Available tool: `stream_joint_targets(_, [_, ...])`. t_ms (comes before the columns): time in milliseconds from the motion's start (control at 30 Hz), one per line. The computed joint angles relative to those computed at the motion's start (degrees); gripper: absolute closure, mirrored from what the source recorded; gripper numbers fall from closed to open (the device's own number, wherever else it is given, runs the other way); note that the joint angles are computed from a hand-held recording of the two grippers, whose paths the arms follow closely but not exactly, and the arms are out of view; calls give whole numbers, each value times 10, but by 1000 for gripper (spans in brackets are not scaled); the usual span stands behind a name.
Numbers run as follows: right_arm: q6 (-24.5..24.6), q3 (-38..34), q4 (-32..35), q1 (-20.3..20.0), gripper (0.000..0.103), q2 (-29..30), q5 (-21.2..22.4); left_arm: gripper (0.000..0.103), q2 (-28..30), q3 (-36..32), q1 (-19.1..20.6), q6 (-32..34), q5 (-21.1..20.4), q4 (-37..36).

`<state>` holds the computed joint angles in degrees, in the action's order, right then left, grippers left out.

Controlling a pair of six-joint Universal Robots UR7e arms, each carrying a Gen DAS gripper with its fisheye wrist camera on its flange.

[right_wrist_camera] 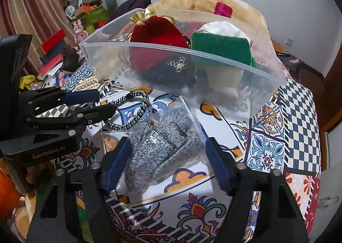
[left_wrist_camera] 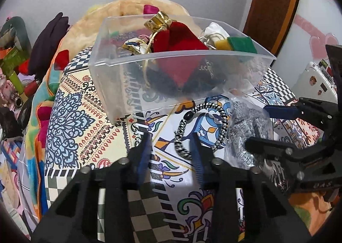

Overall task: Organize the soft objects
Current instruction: 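Grasp the beaded bracelet with the left tool while the right tool grasps the grey sparkly knit item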

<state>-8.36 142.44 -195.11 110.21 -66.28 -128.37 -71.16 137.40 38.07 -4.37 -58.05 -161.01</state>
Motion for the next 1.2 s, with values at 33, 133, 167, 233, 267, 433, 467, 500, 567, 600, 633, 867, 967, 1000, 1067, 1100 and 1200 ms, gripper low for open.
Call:
stream_joint_targets(33, [0, 0, -2, 0, 41, 0, -1, 77, 0, 1, -1, 2, 1, -1])
stream_joint_targets(133, [-4, 2, -10, 1, 48, 1, 1, 86, 2, 7, -9, 9, 10, -9])
stream_joint_targets(167, [-8, 3, -14, 1, 54, 1, 2, 92, 4, 9, -11, 11, 12, -12])
stream_joint_targets(233, [-13, 4, -21, 2, 63, 2, 4, 95, 6, 11, -14, 13, 16, -16])
stream_joint_targets(267, [-15, 5, -25, 3, 66, 2, 2, 96, 6, 11, -15, 12, 18, -15])
stream_joint_targets(433, [-19, 12, -44, 9, 78, -3, 1, 97, -9, 18, -20, 5, 15, -14])
stream_joint_targets(467, [-20, 13, -46, 10, 79, -5, 0, 97, -14, 19, -21, 6, 16, -14])
stream_joint_targets(500, [-21, 15, -51, 12, 80, -7, -1, 97, -20, 21, -25, 5, 18, -18])
stream_joint_targets(567, [-23, 17, -58, 15, 80, -9, -1, 97, -31, 24, -29, 5, 17, -20])
stream_joint_targets(600, [-23, 18, -61, 17, 80, -11, -1, 97, -38, 25, -34, 5, 19, -22])
stream_joint_targets(633, [-25, 19, -67, 19, 80, -13, -1, 97, -43, 27, -38, 6, 20, -24])
stream_joint_targets(867, [-29, 25, -87, 41, 80, -40, 1, 97, -78, 31, -70, 18, 35, -44])
stream_joint_targets(967, [-38, 21, -96, 54, 80, -51, -4, 97, -85, 23, -75, 28, 42, -55])
stream_joint_targets(1000, [-45, 18, -104, 61, 80, -52, -11, 97, -85, 20, -76, 33, 45, -61])
stream_joint_targets(1067, [-55, 14, -121, 68, 80, -50, -18, 97, -81, 11, -76, 41, 52, -76])
stream_joint_targets(1100, [-62, 11, -131, 72, 80, -50, -21, 97, -79, 9, -78, 41, 55, -80])
stream_joint_targets(1200, [-84, -3, -156, 74, 80, -46, -25, 97, -69, -3, -76, 54, 62, -102])
